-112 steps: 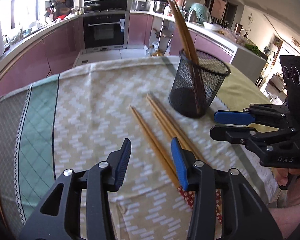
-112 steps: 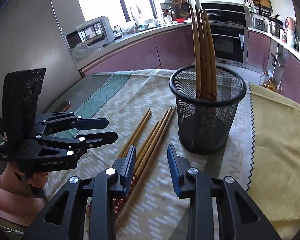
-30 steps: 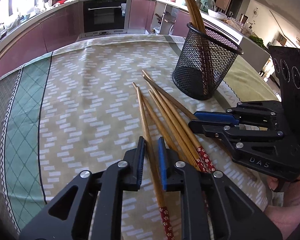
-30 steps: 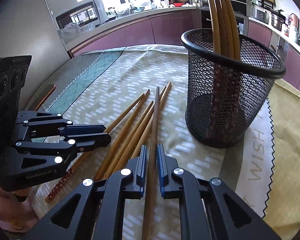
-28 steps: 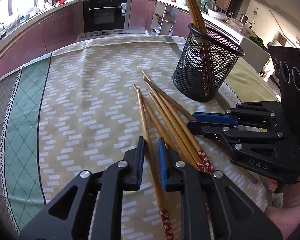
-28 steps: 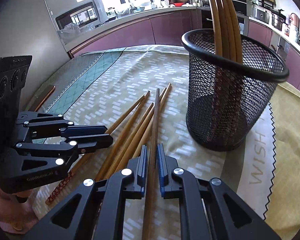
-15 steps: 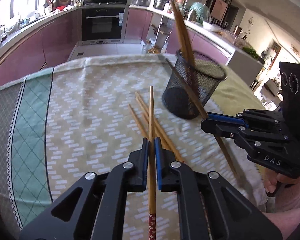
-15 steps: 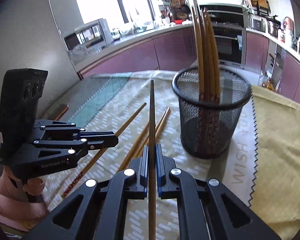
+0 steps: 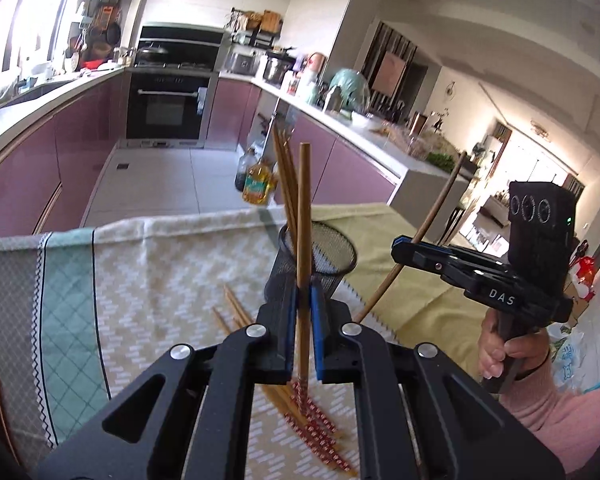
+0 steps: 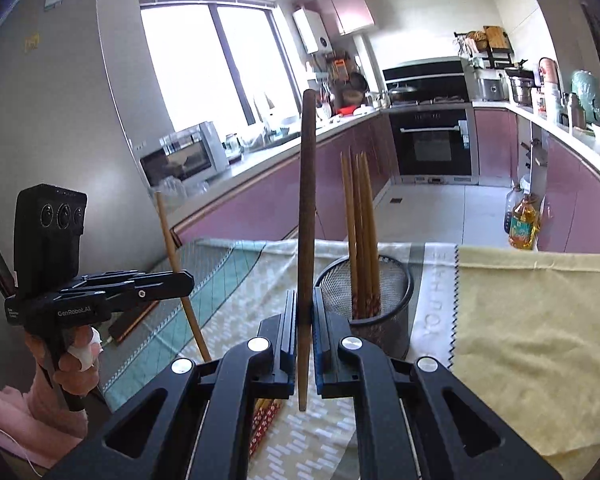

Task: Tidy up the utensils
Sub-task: 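Lift the chopstick upright over the mesh cup with the left gripper while the right gripper carries its chopstick there, then lower the chopstick into the mesh cup with the left gripper while the right gripper lowers its chopstick too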

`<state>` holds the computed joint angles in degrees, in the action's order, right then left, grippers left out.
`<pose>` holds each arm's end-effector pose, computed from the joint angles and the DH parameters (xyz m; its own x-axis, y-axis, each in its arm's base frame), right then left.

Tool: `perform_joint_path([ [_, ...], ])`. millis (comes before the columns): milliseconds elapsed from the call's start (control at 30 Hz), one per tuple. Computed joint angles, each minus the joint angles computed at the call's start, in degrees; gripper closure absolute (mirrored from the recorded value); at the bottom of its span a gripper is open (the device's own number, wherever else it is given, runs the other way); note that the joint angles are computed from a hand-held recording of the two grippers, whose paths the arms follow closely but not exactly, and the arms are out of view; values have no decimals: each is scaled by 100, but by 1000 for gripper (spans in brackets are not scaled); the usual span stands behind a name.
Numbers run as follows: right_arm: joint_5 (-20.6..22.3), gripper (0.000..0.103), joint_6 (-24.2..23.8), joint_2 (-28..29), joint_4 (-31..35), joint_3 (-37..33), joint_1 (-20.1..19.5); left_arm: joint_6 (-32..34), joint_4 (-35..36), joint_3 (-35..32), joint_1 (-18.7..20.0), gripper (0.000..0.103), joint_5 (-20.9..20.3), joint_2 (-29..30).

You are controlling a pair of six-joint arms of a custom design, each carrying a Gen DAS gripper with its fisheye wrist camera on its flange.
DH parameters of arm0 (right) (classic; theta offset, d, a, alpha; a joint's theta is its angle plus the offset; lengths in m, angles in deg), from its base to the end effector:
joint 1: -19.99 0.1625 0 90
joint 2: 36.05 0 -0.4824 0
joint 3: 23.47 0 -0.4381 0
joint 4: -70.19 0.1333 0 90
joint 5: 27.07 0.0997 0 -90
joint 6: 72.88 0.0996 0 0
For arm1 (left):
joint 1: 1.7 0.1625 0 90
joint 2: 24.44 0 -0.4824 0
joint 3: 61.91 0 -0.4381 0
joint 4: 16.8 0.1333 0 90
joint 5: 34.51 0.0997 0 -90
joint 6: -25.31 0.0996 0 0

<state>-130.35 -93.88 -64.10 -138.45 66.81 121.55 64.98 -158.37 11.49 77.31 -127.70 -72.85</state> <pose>0.2616 -0.7281 0.0311 -0.8863 -0.2013 0.4172 -0.4590 0.5033 -0.7321 -0.0368 -0.8597 0.2939 -0.6420 0.7258 -0.2473 0.7539 0.5386 -0.3762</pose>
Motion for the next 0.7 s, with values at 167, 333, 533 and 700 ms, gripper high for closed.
perform_joint_path([
  [167, -14, 97, -181, -57, -178, -134, 51, -98, -256, -161, -95, 96, -274, 74],
  [333, -9, 97, -349, -137, -302, -271, 71, -186, -395, -449, -223, 96, -398, 265],
  [533, -89, 97, -457, -123, -396, -503, 68, -310, -390, -835, -370, 96, -391, 498],
  [700, -64, 97, -408, -53, -337, -689, -11, -286, -470, -901, -437, 96, -320, 587],
])
